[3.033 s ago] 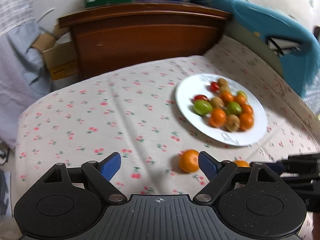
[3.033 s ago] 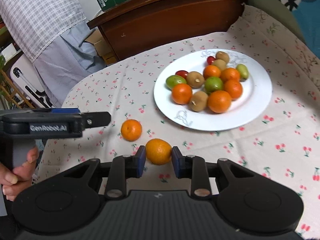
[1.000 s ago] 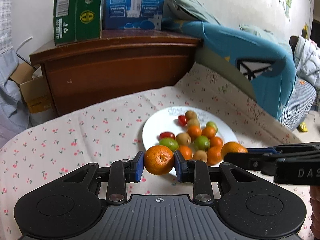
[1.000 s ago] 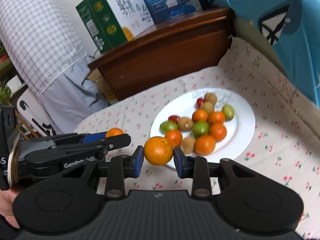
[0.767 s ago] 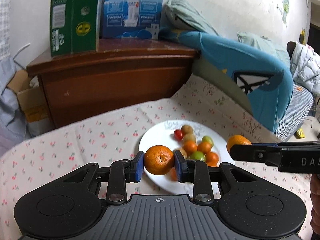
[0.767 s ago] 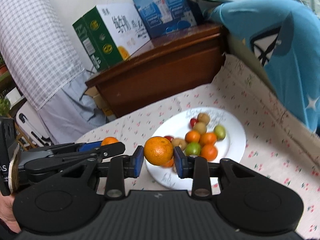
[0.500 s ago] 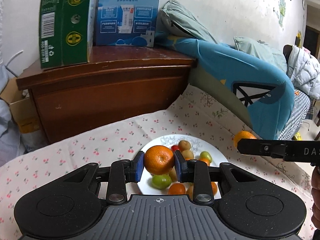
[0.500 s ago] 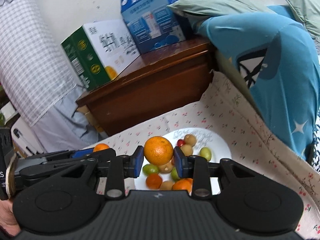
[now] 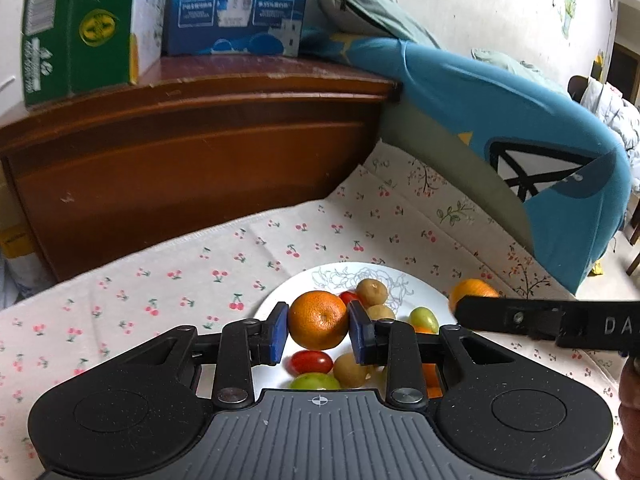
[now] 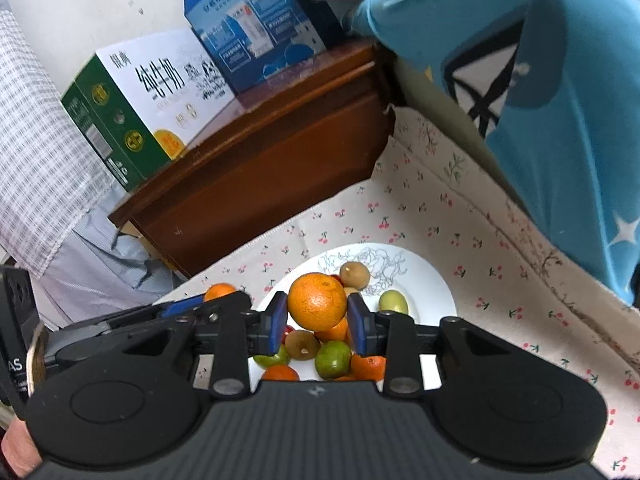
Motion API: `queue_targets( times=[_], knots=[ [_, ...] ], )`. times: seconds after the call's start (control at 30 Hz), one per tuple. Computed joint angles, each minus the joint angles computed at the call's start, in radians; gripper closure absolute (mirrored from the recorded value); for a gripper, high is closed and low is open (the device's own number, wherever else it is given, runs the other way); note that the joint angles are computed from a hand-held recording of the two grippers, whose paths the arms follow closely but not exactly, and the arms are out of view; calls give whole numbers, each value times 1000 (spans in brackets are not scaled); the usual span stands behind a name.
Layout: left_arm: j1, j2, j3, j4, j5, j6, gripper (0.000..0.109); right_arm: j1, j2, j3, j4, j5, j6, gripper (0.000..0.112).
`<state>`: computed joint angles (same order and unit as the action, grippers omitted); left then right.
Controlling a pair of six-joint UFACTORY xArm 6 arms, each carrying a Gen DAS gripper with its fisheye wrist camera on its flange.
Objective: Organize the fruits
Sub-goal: 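Open the left tool onto the plate while the right tool releases its mandarin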
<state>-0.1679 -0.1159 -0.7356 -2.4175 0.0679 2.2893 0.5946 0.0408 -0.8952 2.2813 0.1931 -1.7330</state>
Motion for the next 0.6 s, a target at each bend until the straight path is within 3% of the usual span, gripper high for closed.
queue_targets(
  times=[0.43, 0.5, 0.57, 0.6],
  knots=[
    [-10, 98, -54, 69, 18, -101, 78, 15, 114, -94, -6, -48, 29, 80],
    [-11, 94, -56, 55, 8, -95, 72, 10, 121, -98, -4, -45, 42, 78],
    [-1, 84, -58, -23, 9, -19, 55, 6, 122, -100, 5, -43, 39, 78],
    [6, 74, -56, -67, 13, 28, 54, 5, 121, -100, 19, -44, 26, 78]
  ],
)
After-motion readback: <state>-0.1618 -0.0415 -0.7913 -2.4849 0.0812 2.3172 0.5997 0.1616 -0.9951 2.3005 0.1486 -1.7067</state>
